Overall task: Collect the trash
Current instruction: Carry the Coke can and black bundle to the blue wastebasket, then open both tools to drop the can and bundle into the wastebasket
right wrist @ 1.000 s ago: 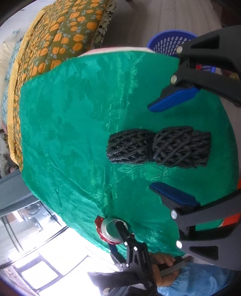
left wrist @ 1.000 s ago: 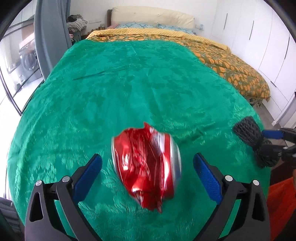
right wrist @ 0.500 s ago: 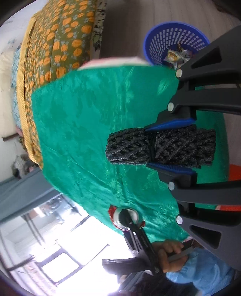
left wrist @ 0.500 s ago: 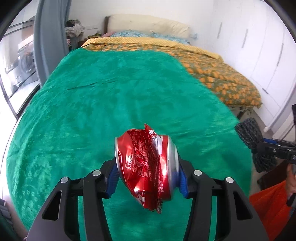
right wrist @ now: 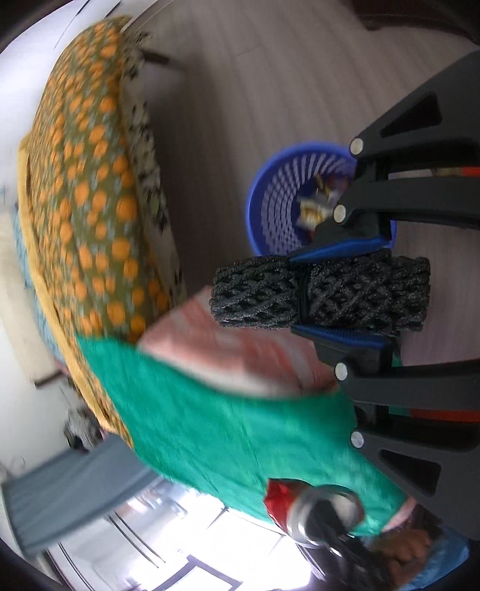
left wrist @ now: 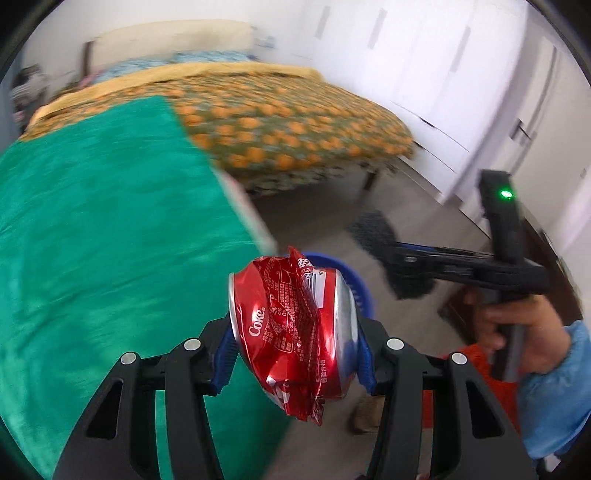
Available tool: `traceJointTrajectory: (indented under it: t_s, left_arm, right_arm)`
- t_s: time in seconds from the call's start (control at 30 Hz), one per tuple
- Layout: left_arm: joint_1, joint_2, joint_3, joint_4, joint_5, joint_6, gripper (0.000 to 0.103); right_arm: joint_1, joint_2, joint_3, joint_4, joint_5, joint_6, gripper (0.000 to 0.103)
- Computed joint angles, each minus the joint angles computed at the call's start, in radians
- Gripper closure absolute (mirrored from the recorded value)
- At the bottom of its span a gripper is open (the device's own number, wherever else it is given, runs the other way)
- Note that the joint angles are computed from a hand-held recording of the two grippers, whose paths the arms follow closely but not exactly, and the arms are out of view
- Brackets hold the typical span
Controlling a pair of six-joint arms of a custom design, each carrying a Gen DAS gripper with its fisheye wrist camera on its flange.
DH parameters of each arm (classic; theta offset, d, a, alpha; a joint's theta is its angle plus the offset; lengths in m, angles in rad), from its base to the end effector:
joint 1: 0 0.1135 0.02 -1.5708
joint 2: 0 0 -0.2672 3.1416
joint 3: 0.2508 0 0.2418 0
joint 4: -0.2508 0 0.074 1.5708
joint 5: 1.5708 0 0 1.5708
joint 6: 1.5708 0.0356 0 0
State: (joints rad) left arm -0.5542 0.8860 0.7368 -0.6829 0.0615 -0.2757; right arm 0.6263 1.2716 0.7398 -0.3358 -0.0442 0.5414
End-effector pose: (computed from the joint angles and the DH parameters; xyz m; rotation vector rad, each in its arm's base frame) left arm 0.1394 -0.0889 0.2640 0.3692 2.4238 -0.4516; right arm 0.1971 0.1445 0.2182 -0.1274 2.5188 0.5565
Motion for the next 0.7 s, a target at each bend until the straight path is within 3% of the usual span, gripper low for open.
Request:
traceJointTrajectory:
  t_s: [0.1, 0.3, 0.53, 0.6, 0.67, 0.7]
  left_arm:
    - [-0.16, 0.198, 0.023, 0.137, -0.071, -0.084, 0.051]
    - [-0.217, 0.581, 0.095, 0.345, -0.076, -0.132, 0.05]
    - [-0.196, 0.849, 0.192, 0.439, -0.092, -0.126, 0.046]
    - [-0.188, 0.91, 0.225, 0.451, -0.108, -0.123, 0.035]
    - [-0.182, 0.941, 0.248, 0.462, -0.131, -0.119, 0.022]
    - [-0.18, 0.941, 0.248, 0.466, -0.14, -0.116, 0.022]
  right_arm:
    - [-0.108, 0.019, -0.063, 0.054, -0.051, -0.039, 0.07]
    - [-0.294, 0.152, -0.126, 0.212, -0.182, -0.067, 0.07]
    - [-0.404, 0.349, -0.134, 0.381, -0.291, -0.053, 0.07]
    - [-0.419, 0.41, -0.132, 0.44, -0.311, -0.045, 0.067]
    - [-0.437, 0.485, -0.12, 0.49, -0.342, -0.032, 0.054]
    - [-0.447, 0.515, -0.113, 0.508, -0.356, -0.028, 0.031]
